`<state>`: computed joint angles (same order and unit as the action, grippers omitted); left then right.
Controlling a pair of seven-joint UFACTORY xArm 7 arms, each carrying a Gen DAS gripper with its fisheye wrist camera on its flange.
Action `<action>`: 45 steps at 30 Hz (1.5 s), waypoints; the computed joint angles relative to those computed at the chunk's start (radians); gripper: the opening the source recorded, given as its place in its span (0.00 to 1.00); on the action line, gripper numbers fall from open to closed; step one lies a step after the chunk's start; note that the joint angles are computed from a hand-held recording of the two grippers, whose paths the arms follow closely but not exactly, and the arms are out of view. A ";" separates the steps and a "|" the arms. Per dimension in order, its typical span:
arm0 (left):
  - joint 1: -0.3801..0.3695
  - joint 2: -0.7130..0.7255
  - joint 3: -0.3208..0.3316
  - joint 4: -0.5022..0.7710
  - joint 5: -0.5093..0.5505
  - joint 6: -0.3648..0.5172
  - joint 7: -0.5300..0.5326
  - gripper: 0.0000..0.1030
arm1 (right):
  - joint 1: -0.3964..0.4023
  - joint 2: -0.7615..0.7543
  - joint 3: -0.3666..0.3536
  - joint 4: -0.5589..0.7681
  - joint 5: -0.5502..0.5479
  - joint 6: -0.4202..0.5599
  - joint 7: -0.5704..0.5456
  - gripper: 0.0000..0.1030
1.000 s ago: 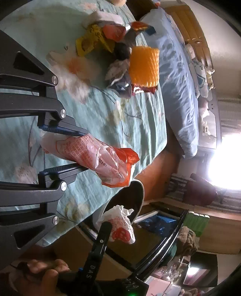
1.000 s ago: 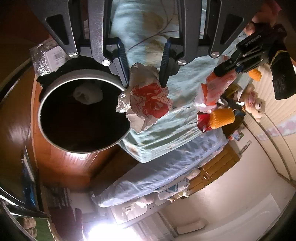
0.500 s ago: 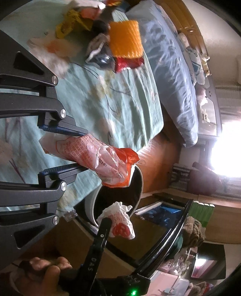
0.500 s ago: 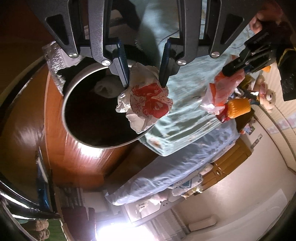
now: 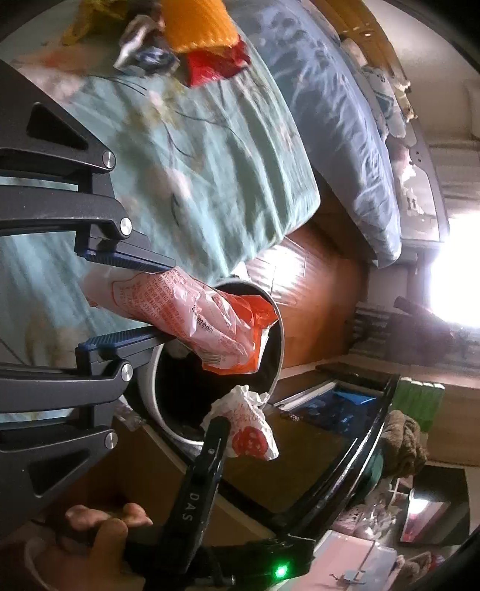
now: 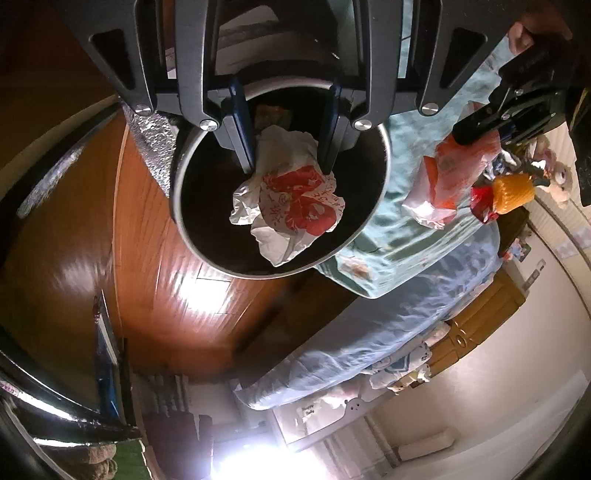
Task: Collect trash
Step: 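Carry both items over the bin and open both tools to release them, then move both tools back to the remaining trash on the table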
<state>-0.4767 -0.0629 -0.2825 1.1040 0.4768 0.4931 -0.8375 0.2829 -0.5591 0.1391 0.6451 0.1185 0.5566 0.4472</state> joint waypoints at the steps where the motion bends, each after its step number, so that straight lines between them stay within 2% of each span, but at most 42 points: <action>1: -0.001 0.014 0.000 0.014 -0.004 0.000 0.008 0.28 | -0.001 0.000 -0.002 0.000 -0.002 0.002 -0.003 0.35; 13: -0.049 0.174 0.058 0.182 -0.047 0.035 0.084 0.29 | -0.020 0.068 -0.020 0.043 -0.007 0.009 -0.045 0.35; 17: -0.069 0.215 0.074 0.230 -0.058 0.052 0.093 0.30 | -0.031 0.083 -0.016 0.055 -0.017 0.018 -0.045 0.39; 19: -0.078 0.237 0.081 0.258 -0.061 0.067 0.099 0.34 | -0.039 0.085 -0.014 0.061 -0.024 0.023 -0.041 0.45; 22: -0.090 0.240 0.095 0.259 -0.060 0.057 0.086 0.50 | -0.043 0.070 -0.016 0.057 -0.023 0.021 -0.036 0.57; 24: -0.095 0.226 0.101 0.239 -0.045 0.039 0.066 0.54 | -0.047 0.062 -0.015 0.055 -0.026 0.020 -0.032 0.65; 31: -0.067 0.101 0.088 0.076 -0.038 -0.024 -0.015 0.55 | -0.030 0.019 -0.002 0.039 -0.010 0.022 -0.002 0.67; 34: -0.037 0.010 0.066 -0.028 -0.017 -0.043 -0.069 0.56 | -0.003 0.010 0.007 0.034 0.009 0.005 0.009 0.77; 38: 0.016 -0.117 0.021 -0.157 -0.016 -0.050 -0.135 0.57 | 0.049 0.022 0.025 0.044 0.038 -0.020 0.017 0.77; 45: 0.096 -0.381 -0.045 -0.373 -0.100 -0.014 -0.187 0.57 | 0.141 0.100 0.064 0.097 0.073 -0.067 0.025 0.77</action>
